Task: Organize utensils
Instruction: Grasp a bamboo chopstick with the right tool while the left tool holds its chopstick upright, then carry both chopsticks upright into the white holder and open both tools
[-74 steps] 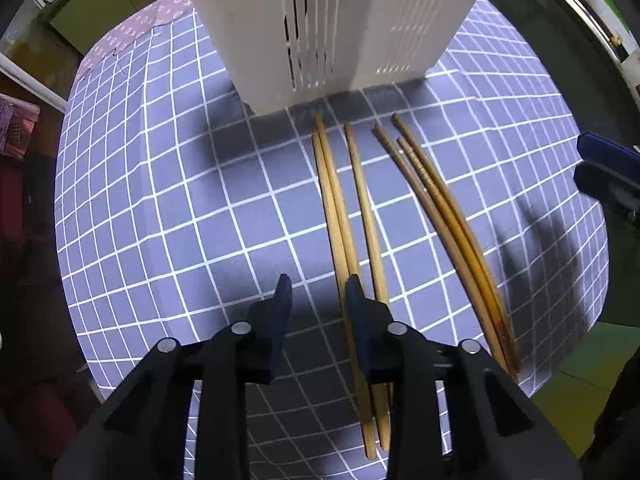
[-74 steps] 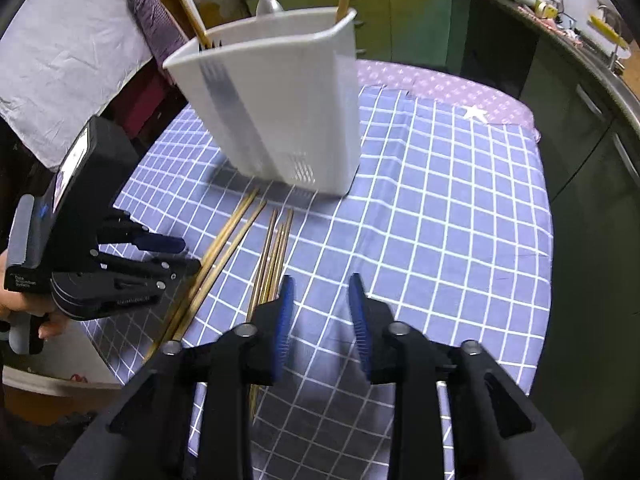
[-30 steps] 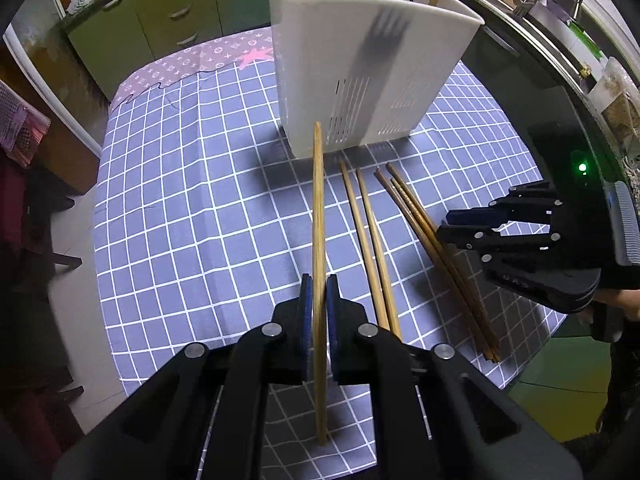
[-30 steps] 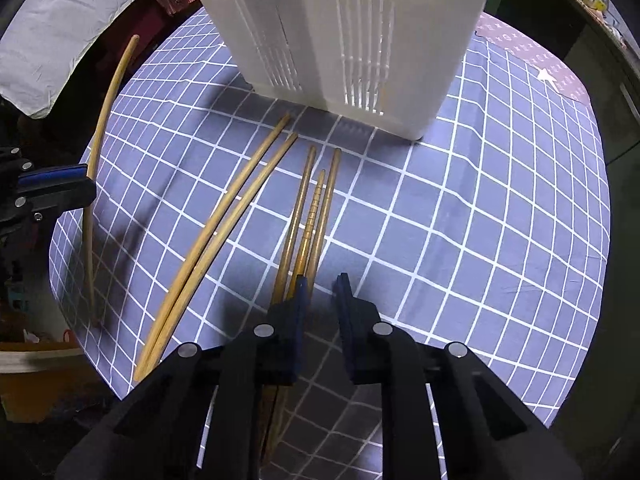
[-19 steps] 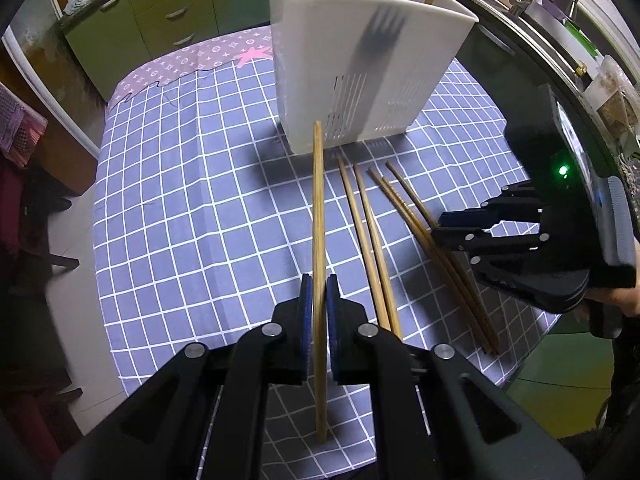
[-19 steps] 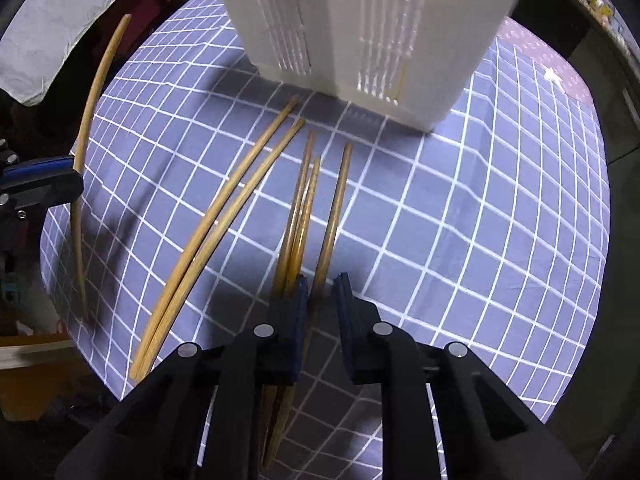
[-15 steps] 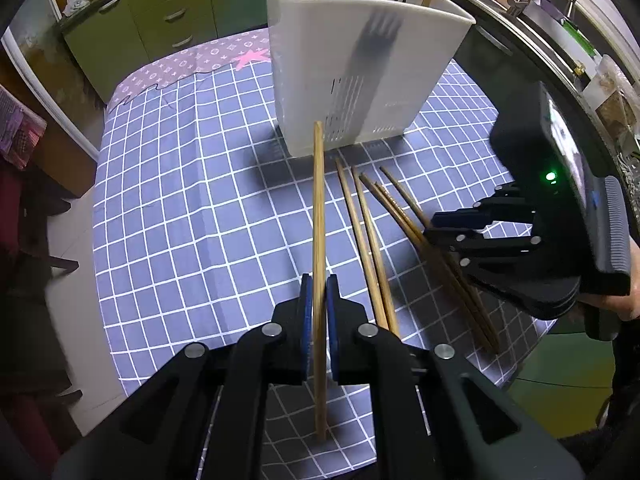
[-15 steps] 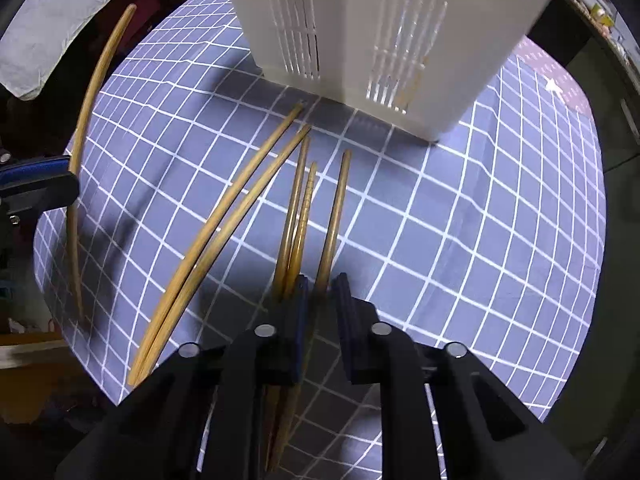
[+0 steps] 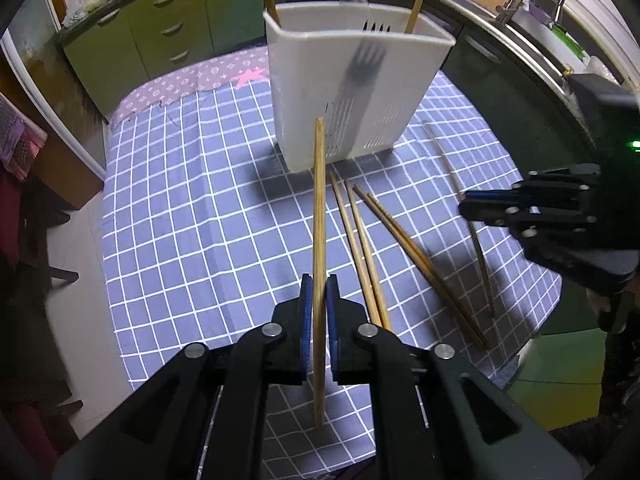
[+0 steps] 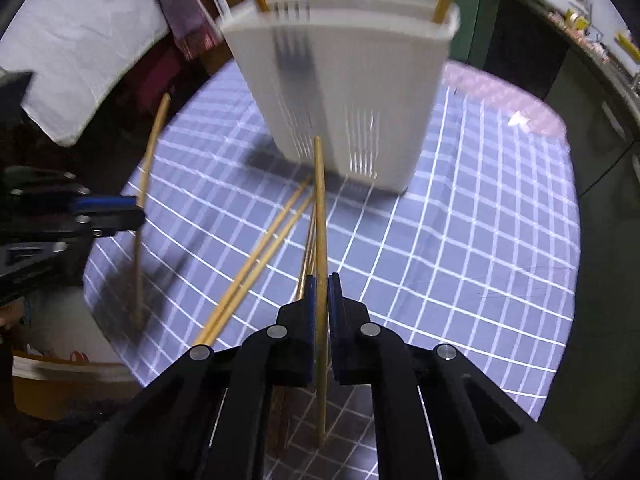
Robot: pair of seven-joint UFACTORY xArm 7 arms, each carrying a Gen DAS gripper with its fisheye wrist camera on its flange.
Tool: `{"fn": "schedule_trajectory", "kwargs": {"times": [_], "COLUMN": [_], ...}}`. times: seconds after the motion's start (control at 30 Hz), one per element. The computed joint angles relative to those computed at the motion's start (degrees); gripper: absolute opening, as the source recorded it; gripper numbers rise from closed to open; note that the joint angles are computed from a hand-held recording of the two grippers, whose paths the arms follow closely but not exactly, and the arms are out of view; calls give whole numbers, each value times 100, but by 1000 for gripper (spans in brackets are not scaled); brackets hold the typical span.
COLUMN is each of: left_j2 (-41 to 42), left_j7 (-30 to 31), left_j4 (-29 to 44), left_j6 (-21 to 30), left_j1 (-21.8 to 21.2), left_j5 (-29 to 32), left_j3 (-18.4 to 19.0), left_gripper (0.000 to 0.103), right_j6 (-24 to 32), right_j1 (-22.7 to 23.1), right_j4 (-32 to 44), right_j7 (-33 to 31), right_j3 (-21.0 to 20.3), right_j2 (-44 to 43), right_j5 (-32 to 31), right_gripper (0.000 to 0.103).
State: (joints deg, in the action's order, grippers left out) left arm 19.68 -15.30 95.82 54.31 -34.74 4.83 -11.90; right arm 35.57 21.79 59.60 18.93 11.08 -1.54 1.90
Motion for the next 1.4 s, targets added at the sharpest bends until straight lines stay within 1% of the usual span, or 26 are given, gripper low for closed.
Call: {"fn": "schedule_trajectory", "kwargs": {"times": [0.03,0.13,0.23,0.43,0.83,1.4], "left_j2": [-47,-185,-301,-504,-568,-410], "left_j7": [-14,-19,-1,-10,29,80], "left_j4": [-35,-137,-219,-369,-347,56], "left_j6": [-33,-116,-186,-346,-419,-384], "left_j1": [-7,-13,-5,21,29,-57], "left_j5": [20,90,115,159,179,275], "left_j3": [4,1,-23,-56,-95,-70], "left_gripper": [7,7,7,7,7,7], "right_j6": [-31,-203,-161,-203,-288,-301], "right_j1": [-17,-26,-43,-75,-87,-158], "right_j4": [-120,-394,-559,-826,-883,-699], "right_j7": [-96,-120,-276,-267,-161,-34], "right_j3": [-28,-33,-87,-55,20,64], "right_j2": [-178,-525,-908,-1352,-1519,-1617], "right_j5": [95,156,319,356,215,-70], "right_gripper": [7,7,7,7,7,7]}}
